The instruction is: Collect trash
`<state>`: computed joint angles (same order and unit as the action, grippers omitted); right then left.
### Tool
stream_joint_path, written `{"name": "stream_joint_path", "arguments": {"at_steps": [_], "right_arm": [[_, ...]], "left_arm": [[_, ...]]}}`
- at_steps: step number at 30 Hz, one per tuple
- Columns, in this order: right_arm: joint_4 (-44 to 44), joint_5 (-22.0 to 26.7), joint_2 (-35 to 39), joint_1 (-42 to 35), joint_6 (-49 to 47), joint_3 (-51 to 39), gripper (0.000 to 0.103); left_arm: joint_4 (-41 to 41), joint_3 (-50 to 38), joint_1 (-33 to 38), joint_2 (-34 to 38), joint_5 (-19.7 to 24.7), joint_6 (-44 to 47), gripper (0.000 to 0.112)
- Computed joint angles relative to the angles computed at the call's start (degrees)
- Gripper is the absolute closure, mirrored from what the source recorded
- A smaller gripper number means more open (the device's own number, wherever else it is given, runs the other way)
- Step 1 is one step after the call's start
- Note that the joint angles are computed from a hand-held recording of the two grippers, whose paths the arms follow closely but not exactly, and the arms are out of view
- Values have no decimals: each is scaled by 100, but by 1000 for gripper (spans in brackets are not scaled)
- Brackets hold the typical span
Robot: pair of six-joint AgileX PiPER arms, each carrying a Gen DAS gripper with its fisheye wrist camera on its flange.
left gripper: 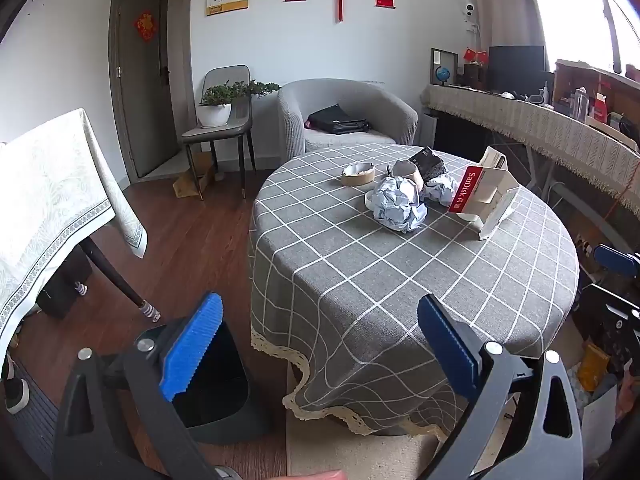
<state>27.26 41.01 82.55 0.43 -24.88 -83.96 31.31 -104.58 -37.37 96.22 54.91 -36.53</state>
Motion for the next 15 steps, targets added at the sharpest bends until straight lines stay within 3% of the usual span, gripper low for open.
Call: {"name": "stream_joint_path", "arguments": {"at_steps": [15], "right_arm": [[229,58,19,-150,-213,-62,3]], "left_arm": [[117,2,-50,-16,23,-16,13]]}}
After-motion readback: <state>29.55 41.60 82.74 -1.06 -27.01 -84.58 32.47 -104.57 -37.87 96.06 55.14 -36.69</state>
